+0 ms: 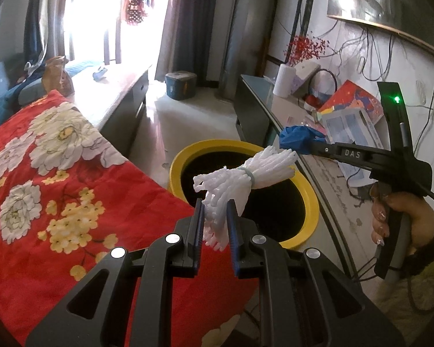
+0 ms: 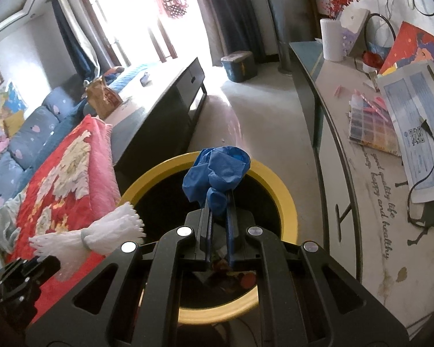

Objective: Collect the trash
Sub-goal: 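Carry the white tassel in the left tool and blue cloth in the right tool over the bin, then open the left tool to drop the white tassel while the right tool drops the blue cloth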

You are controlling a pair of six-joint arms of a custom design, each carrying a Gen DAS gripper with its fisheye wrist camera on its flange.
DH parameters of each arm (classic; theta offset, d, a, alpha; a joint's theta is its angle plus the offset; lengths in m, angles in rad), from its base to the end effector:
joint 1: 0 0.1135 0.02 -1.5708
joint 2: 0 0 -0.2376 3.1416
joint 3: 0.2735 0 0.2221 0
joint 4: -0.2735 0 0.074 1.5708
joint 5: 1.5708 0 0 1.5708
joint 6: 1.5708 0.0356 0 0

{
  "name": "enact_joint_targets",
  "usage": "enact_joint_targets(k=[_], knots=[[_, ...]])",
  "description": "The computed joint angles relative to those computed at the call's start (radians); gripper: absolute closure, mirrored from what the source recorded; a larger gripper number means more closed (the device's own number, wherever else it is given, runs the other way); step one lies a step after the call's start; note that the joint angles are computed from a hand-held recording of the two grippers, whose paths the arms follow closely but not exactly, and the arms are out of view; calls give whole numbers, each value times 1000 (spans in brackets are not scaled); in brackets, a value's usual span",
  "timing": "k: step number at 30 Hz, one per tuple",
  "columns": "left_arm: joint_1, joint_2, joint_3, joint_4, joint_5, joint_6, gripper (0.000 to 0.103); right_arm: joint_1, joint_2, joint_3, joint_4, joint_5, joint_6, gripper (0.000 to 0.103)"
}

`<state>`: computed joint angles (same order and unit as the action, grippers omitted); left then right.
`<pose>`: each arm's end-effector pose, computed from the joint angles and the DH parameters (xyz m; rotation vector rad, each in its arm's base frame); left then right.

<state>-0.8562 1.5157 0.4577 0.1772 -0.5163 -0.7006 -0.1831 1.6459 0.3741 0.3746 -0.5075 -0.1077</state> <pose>0.1646 -0.1629 0.1129 -0.0388 2.3102 -0.1480 0.2231 -0.0237 0.0816 -0.1255 2.3719 0.4870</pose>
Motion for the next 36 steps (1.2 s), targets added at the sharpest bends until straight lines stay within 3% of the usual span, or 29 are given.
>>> enact_joint_targets(k=[15, 22, 25, 26, 28, 32, 35, 36], knots=[[60, 229, 154, 38, 84, 81, 86, 8, 50, -3, 41, 2, 14, 99], [91, 293, 209, 44, 131, 114, 85, 22, 69, -6, 62, 3, 37, 91], [105, 304, 212, 59, 152, 121, 68, 16, 70, -10, 58, 1, 34, 82], [106, 303, 208, 67, 153, 121, 55, 12, 67, -15, 61, 1, 31, 76], [104, 298, 200, 80, 150, 127, 48, -1, 53, -33, 65, -7, 24, 68], [98, 268, 189, 59, 118, 113, 13, -18, 7, -80, 65, 3, -3, 47], [104, 232, 172, 28, 95, 80, 7, -47, -91, -135, 41, -14, -7, 28], [108, 219, 165, 16, 88, 65, 7, -53, -113, -146, 35, -13, -12, 26]])
